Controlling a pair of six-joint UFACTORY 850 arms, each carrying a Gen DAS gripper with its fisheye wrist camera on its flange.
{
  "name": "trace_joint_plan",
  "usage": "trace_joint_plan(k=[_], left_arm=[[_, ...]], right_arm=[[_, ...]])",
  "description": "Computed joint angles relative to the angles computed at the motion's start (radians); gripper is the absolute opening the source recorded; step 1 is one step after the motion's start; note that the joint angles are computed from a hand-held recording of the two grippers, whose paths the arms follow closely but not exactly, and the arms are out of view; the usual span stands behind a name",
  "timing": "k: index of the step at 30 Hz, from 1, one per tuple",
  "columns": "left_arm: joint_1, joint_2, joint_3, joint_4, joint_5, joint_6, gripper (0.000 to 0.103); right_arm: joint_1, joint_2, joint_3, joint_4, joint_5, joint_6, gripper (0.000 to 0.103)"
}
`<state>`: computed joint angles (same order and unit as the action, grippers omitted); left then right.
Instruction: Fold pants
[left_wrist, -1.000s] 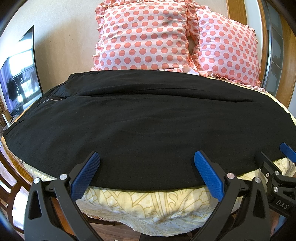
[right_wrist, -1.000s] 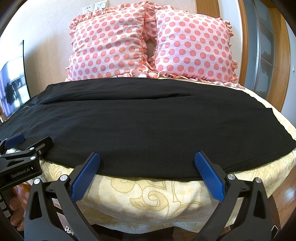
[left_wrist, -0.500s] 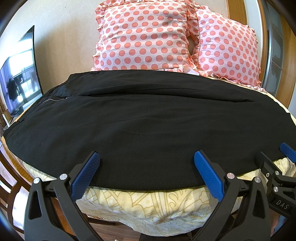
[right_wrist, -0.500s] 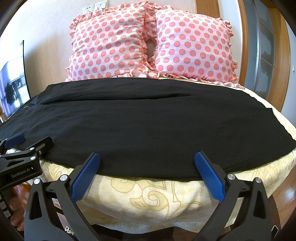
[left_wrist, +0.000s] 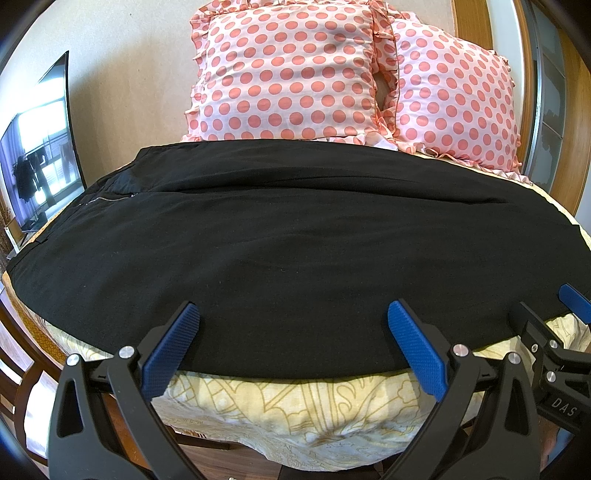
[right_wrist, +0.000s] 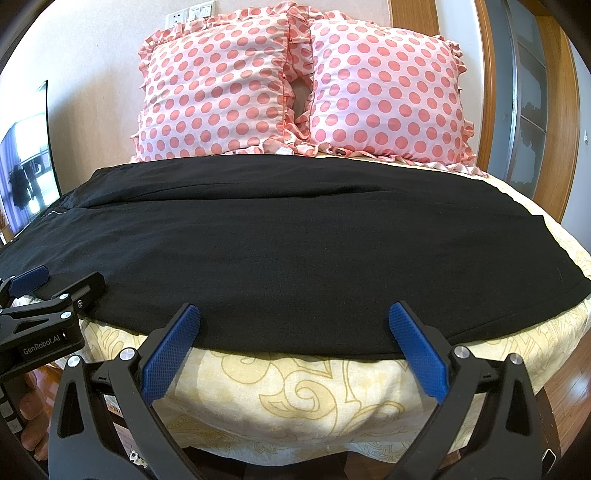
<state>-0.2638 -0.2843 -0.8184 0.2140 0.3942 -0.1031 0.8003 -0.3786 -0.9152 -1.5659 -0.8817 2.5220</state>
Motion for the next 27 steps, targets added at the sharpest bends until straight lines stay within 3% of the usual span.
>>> trace_joint_plan(k=[13, 17, 19, 21, 24, 27], left_arm=[[0.000, 0.000, 0.000, 0.000, 0.000, 0.000, 0.101], [0.001, -0.001, -0.003, 0.009, -0.009, -0.008, 0.101], [0.002, 0.003, -0.007, 0.031, -0.021, -0.023, 0.101], [0.007, -0.001, -0.019, 0.090, -0.035, -0.072, 0.101], [0.026, 0.010, -0.028, 0.249, -0.039, -0.203, 0.101], [0.035, 0.032, -0.008, 0.236, 0.031, -0.168, 0.101]], right_arm=[[-0.007, 0.004, 0.008, -0.029, 0.022, 0.008, 0.102], [-0.022, 0.027, 0.018, -0.027, 0.067, -0.022, 0.102], [-0.042, 0.071, 0.063, -0.111, 0.113, 0.050, 0.102], [-0.051, 0.112, 0.109, -0.166, 0.073, 0.138, 0.102], [-0.105, 0.195, 0.158, -0.124, -0.011, 0.120, 0.102], [-0.240, 0.292, 0.181, -0.094, 0.034, 0.077, 0.102]])
